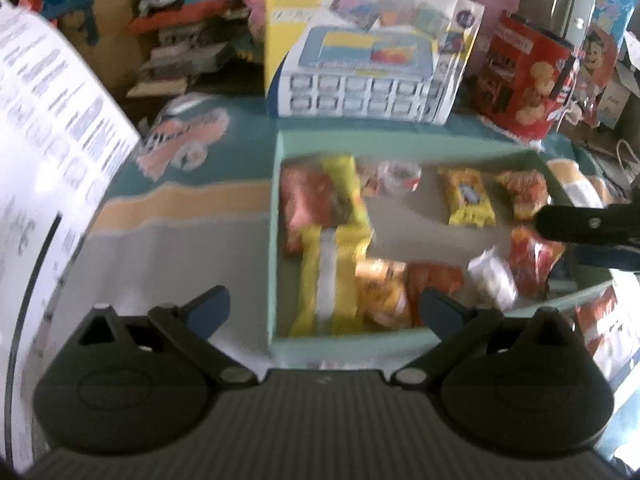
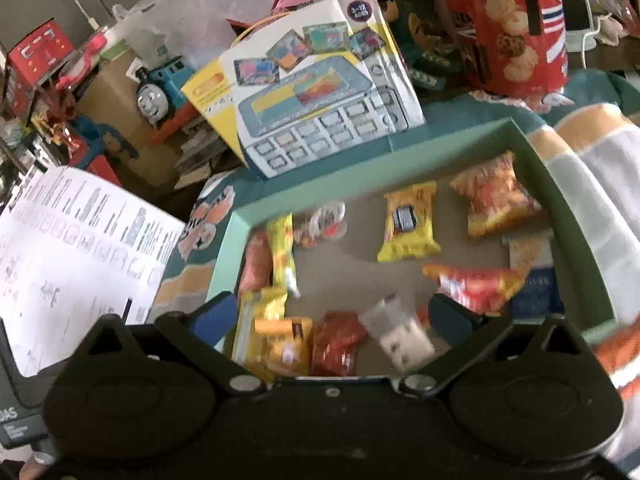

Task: Organize snacks
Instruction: 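Grasp pink-patterned white packet with left gripper while right gripper grasps red packet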

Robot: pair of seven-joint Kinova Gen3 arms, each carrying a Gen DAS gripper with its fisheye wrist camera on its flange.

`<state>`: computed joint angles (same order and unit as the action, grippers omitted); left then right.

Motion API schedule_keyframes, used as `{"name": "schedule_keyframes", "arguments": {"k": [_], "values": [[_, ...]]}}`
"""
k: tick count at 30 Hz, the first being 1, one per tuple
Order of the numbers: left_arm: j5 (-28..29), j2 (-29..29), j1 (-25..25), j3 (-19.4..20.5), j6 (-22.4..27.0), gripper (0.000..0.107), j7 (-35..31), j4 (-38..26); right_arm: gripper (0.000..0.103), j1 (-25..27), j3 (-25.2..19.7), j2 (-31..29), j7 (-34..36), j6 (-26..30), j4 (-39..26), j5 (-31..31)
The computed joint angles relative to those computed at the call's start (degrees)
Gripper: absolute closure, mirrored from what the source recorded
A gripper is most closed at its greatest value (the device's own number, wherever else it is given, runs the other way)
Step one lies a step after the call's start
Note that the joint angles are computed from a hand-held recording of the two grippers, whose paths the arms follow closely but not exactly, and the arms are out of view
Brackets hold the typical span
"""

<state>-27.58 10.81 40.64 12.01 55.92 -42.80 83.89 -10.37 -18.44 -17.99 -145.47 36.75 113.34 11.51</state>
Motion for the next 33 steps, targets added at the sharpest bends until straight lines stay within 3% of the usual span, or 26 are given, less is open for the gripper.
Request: {"name": "schedule_keyframes", "arguments": {"k": [9,16,20,23,27,30,33], "values": [[5.78,-2.33,-1.69,1.43,-1.71,0.005,1.28,8.07,0.000,-0.46,-1.67,-5.00,-1.93,2.73,6.12,-3.82],[6.57,-0.06,-1.08,1.67,-2.02,0.005,1.02,8.43,0.000,0.90,-4.78,-6.59,-4.23,3.05,9.01,-3.70],[6.90,1.75,-0.51,1.12,-2.17,0.007,0.65,7.34,0.015,0.82,-7.31,-4.17,-3.44,3.66,7.14,-0.48],[5.67,2.31,0.57,0.43,-2.40,0.013,1.41,7.57,0.030,-1.34,-6.39,-0.89,-1.81,4.43,5.59,0.32],[3.68,1.71,1.10,-0.46,-2.72,0.013,3.28,9.06,0.034,-3.86,-6.00,2.25,-2.53,5.26,4.89,2.01],[3.97,0.67,0.01,-0.56,-3.03,0.011,3.37,10.26,0.041,-6.80,-3.24,3.78,-1.77,4.69,4.89,0.37],[3.94,-0.27,-0.93,-0.32,-3.30,0.010,3.20,11.40,0.043,-8.54,-4.08,4.96,-2.91,5.03,4.51,2.08]]}}
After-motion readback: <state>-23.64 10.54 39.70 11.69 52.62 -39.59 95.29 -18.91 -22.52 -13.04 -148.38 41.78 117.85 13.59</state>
